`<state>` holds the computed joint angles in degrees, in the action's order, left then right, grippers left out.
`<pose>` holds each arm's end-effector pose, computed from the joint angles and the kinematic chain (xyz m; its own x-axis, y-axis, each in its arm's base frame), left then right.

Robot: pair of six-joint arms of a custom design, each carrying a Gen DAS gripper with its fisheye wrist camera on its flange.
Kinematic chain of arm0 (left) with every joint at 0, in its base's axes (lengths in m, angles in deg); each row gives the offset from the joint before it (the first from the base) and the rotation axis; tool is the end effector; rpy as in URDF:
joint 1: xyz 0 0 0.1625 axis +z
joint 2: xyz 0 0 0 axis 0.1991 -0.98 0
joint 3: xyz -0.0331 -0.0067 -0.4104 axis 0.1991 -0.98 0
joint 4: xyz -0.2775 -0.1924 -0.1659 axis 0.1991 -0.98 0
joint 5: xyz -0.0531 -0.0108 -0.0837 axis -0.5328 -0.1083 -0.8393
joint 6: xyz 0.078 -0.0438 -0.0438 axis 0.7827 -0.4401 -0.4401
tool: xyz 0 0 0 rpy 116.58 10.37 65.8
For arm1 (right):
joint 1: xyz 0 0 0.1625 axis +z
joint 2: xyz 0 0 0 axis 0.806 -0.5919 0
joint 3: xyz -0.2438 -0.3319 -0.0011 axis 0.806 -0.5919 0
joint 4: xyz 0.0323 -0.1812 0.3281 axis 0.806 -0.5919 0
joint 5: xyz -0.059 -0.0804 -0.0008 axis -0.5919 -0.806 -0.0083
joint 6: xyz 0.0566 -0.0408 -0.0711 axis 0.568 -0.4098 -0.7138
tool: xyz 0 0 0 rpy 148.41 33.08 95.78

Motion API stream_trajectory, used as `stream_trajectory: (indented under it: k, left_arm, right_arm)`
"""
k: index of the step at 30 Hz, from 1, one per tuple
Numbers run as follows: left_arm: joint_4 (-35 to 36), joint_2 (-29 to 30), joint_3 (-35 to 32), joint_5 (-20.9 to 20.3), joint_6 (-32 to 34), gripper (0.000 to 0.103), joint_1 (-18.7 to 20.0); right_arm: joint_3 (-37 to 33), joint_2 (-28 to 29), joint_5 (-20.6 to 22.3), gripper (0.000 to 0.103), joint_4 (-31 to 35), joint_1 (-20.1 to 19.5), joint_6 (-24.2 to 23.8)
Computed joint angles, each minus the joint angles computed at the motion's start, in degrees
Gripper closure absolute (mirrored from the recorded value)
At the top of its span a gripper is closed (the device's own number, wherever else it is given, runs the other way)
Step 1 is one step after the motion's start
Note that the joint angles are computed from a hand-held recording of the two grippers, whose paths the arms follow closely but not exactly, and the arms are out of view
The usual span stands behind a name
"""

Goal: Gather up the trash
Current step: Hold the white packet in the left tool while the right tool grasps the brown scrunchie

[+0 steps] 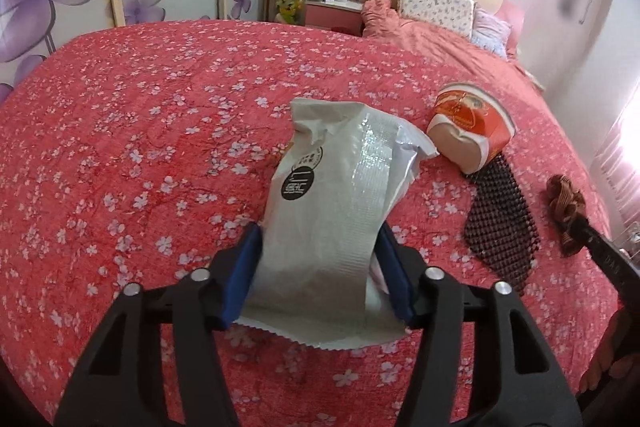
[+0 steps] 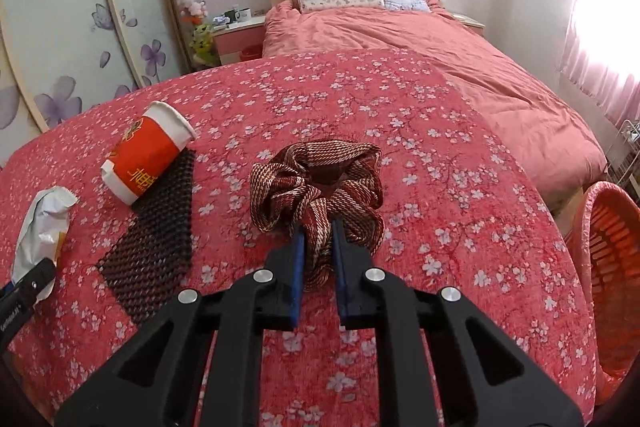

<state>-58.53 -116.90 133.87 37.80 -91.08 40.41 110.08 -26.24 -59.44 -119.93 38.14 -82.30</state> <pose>-0.2442 -0.6823 0.0755 -0.5974 -0.6972 -0.3962 0.0235 0.4787 -0.8777 0.1348 -0.8429 0.2325 -0.6777 -0.4806 0.5565 -0.6949 0.6660 -0.2712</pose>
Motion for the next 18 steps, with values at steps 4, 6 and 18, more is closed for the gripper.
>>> stream_trajectory:
  k: [4, 6, 18]
  left_arm:
    - [-7.45, -0.27, 2.44, 1.00, 5.30, 0.054, -0.56]
    - [-9.14, -0.25, 3.05, 2.09, 6.67, 0.054, -1.17]
    - [-6.13, 2.53, -2.27, 4.44, 8.96, 0.055, -5.14]
  right_arm:
    - [1.86, -1.94, 0.78, 0.090, 0.95, -0.58, 0.37]
    - [2.62, -2.70, 1.08, 0.090, 1.04, -0.76, 0.40]
    - [5.82, -8.15, 5.45, 0.090, 1.36, -2.33, 1.73]
